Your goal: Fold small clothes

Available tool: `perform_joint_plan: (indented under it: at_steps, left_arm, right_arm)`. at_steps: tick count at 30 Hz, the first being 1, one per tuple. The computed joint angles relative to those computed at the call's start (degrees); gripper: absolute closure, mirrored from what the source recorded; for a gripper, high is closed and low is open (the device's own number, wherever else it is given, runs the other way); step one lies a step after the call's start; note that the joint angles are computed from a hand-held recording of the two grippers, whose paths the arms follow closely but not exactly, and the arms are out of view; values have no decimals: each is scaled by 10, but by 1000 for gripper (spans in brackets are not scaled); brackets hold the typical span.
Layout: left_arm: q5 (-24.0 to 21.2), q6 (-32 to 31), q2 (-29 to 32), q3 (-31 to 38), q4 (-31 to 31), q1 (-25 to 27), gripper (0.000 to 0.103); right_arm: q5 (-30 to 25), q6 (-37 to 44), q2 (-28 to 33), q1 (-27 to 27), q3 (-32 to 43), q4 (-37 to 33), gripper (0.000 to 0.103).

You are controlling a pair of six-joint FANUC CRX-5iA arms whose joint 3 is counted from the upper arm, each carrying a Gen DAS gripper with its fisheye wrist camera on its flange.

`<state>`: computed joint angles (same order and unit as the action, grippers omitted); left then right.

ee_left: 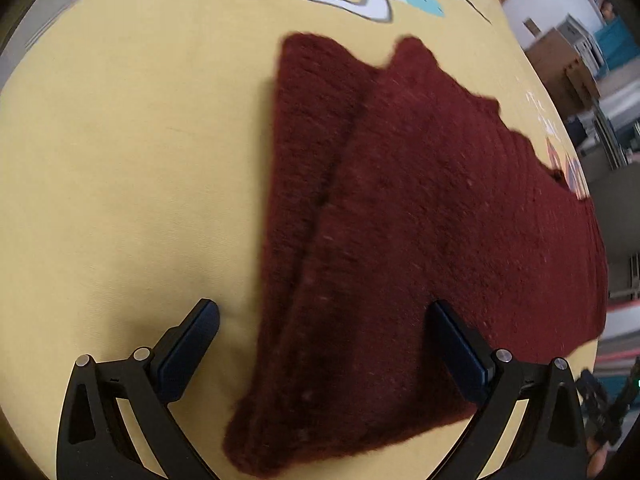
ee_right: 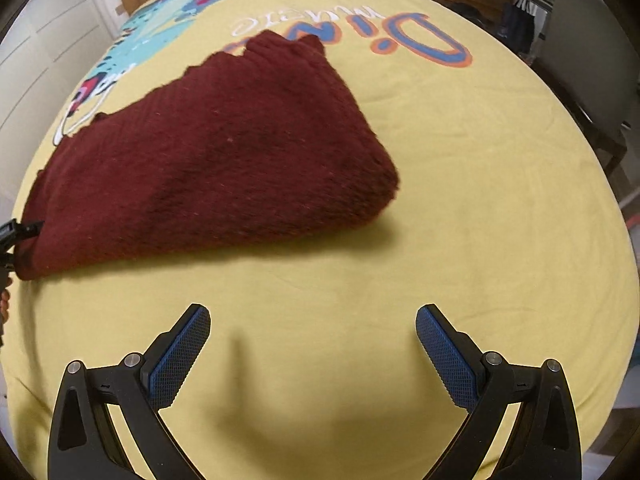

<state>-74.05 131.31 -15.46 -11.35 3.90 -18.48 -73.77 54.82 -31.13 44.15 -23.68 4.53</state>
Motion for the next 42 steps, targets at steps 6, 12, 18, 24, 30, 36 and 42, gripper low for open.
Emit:
perform_joint_plan:
  at_steps: [6, 12, 18, 24, 30, 36, 42]
  left_arm:
    - [10, -27, 1, 5, 35, 0, 65]
    - [-29, -28, 16, 83, 17, -26, 74]
    - [-57, -26, 82, 227, 13, -67, 78]
    - [-118, -25, 255, 476, -29, -164, 79]
    - [-177, -57, 415, 668, -44, -230, 80]
    - [-301, -54, 597, 881, -70, -272, 80]
    - [-363, -36, 661, 966, -98, -286, 73]
  right_arm:
    - [3, -5, -1, -15, -4, -13, 0]
    - [2, 13, -9, -27, 6, -22, 0]
    - [4, 43, -8, -63, 28, -31, 0]
    - [-2, 95, -2, -122, 61, -39, 0]
    - [-7, 157, 14, -201, 97, -53, 0]
    - [-22, 200, 34, -264, 112, -69, 0]
    - [-37, 222, 43, -303, 101, -102, 0]
